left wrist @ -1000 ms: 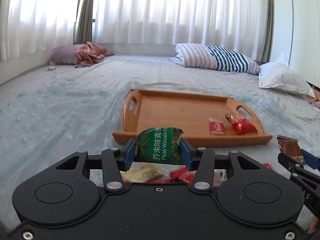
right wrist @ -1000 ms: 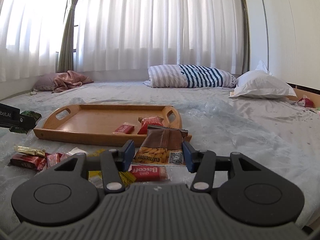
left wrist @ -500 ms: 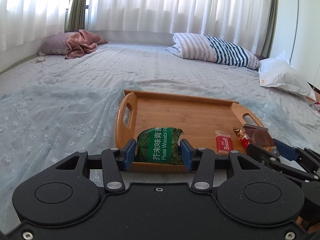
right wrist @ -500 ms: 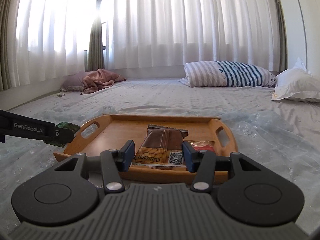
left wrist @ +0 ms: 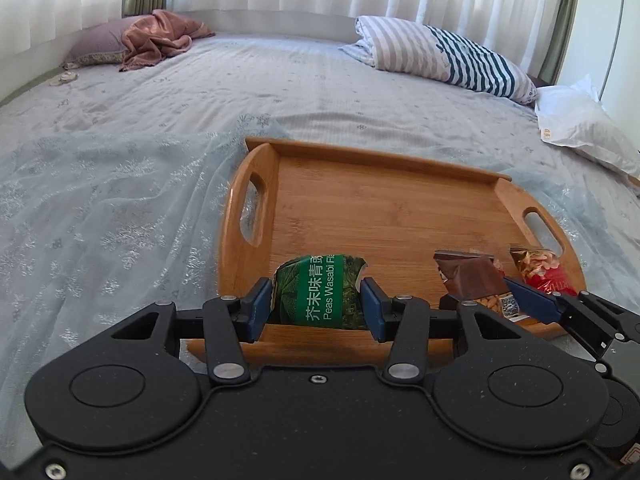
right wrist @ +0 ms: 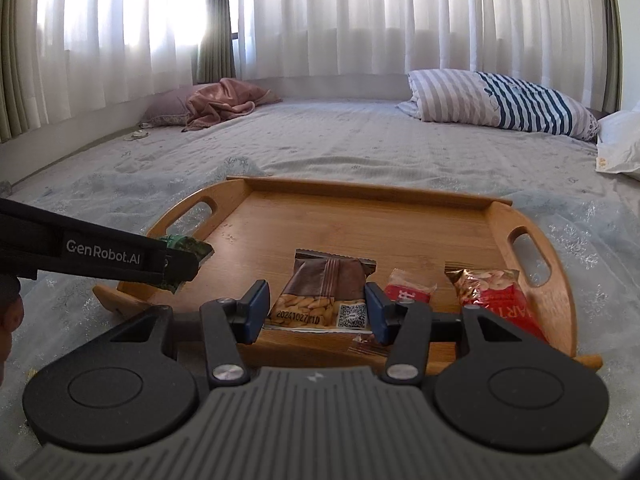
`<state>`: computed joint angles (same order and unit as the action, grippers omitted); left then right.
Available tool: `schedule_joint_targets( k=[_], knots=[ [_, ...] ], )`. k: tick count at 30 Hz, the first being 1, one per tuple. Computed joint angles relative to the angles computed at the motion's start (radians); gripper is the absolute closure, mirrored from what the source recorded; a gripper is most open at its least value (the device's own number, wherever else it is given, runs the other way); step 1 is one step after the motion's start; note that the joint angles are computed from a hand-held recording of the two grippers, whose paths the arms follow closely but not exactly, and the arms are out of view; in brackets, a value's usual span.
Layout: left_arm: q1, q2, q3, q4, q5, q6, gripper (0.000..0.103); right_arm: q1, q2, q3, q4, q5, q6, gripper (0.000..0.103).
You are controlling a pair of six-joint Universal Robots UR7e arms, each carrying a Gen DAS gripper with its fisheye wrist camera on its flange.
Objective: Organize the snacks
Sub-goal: 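Place both packs on the tray beside the Biscoff pack and open both tools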
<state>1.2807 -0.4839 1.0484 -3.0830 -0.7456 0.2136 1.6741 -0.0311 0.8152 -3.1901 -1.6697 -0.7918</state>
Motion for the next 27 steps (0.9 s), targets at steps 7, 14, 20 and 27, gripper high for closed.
schedule_joint_targets(
  k=[7, 14, 20, 27],
  knots=[
    [0.012, 0.031, -0.055, 0.060, -0.011, -0.005, 0.057, 0.002, 0.019, -0.056, 0.070, -0.021, 0.001, 0.048],
    [0.016, 0.044, -0.076, 0.088, -0.014, -0.010, 0.057, 0.002, 0.032, -0.089, 0.115, -0.028, 0.007, 0.048],
    [0.017, 0.051, -0.088, 0.102, -0.014, -0.007, 0.057, 0.002, 0.040, -0.104, 0.124, -0.032, 0.009, 0.047],
    [0.015, 0.058, -0.095, 0.102, -0.008, 0.003, 0.055, 0.000, 0.046, -0.127, 0.163, -0.036, 0.033, 0.047]
  ],
)
